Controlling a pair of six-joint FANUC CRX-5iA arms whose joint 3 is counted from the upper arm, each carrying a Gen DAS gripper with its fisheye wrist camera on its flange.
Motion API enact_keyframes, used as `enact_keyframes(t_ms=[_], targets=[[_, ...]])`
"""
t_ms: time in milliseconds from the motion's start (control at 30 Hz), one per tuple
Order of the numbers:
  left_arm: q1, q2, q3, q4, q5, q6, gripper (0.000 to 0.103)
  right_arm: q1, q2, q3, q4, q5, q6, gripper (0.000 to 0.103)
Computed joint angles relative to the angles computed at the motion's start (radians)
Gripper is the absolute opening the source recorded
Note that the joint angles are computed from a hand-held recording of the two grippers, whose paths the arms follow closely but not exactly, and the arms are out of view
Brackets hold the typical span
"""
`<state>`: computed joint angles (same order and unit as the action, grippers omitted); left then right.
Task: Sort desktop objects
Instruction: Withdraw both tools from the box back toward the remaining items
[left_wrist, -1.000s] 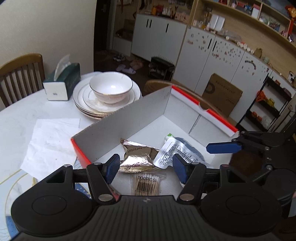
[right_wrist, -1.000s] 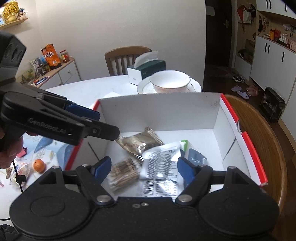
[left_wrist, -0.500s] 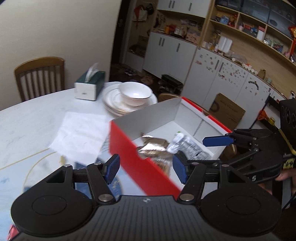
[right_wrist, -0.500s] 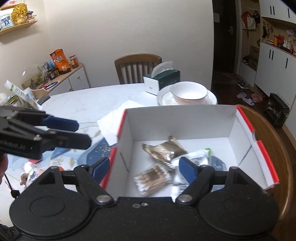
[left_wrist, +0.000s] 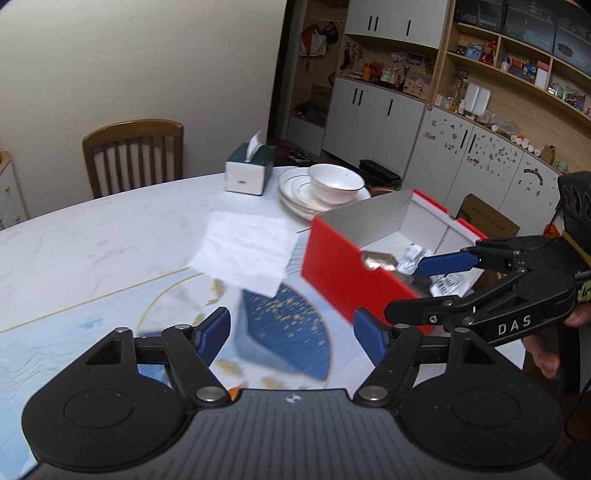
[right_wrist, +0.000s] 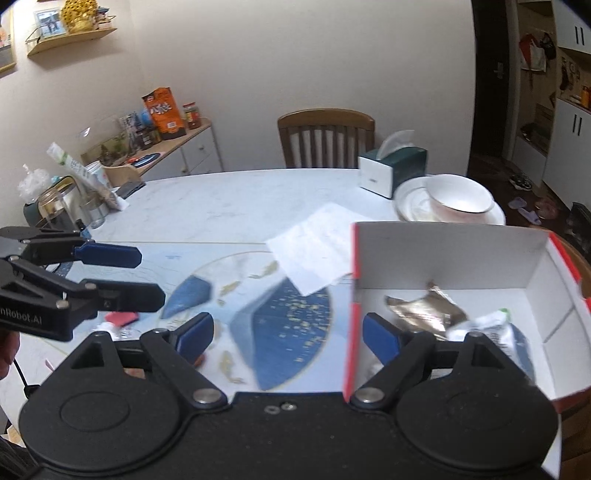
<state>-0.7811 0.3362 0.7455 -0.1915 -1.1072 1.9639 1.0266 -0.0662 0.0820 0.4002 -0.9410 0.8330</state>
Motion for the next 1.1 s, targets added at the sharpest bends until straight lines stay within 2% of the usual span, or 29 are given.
enact_keyframes(t_ms=[67, 333, 467, 600, 733, 1100], targets=[[0.009, -0.040, -0.057, 0.003, 0.016, 0.004, 0.082, 0.015, 0.012, 0.012, -0.002, 0.000, -0.001, 0.088], [0.039, -0.192, -0.264, -0.009, 0.043, 0.037, 0.087, 0.066, 0.061, 0.055, -0.011, -0.008, -0.017, 0.089], [0.052, -0.262, -0.356, -0.029, 0.045, 0.067, 0.101, 0.087, 0.088, 0.078, -0.018, -0.016, -0.026, 0.089], [0.053, -0.321, -0.427, -0.068, 0.031, 0.087, 0.102, 0.106, 0.121, 0.108, -0.026, -0.031, -0.024, 0.089], [0.063, -0.367, -0.493, -0.063, 0.020, 0.093, 0.102, 0.117, 0.151, 0.134, -0.039, -0.044, -0.017, 0.089], [0.054, -0.422, -0.581, -0.089, -0.020, 0.130, 0.102, 0.144, 0.221, 0.192, -0.072, -0.087, 0.008, 0.089]])
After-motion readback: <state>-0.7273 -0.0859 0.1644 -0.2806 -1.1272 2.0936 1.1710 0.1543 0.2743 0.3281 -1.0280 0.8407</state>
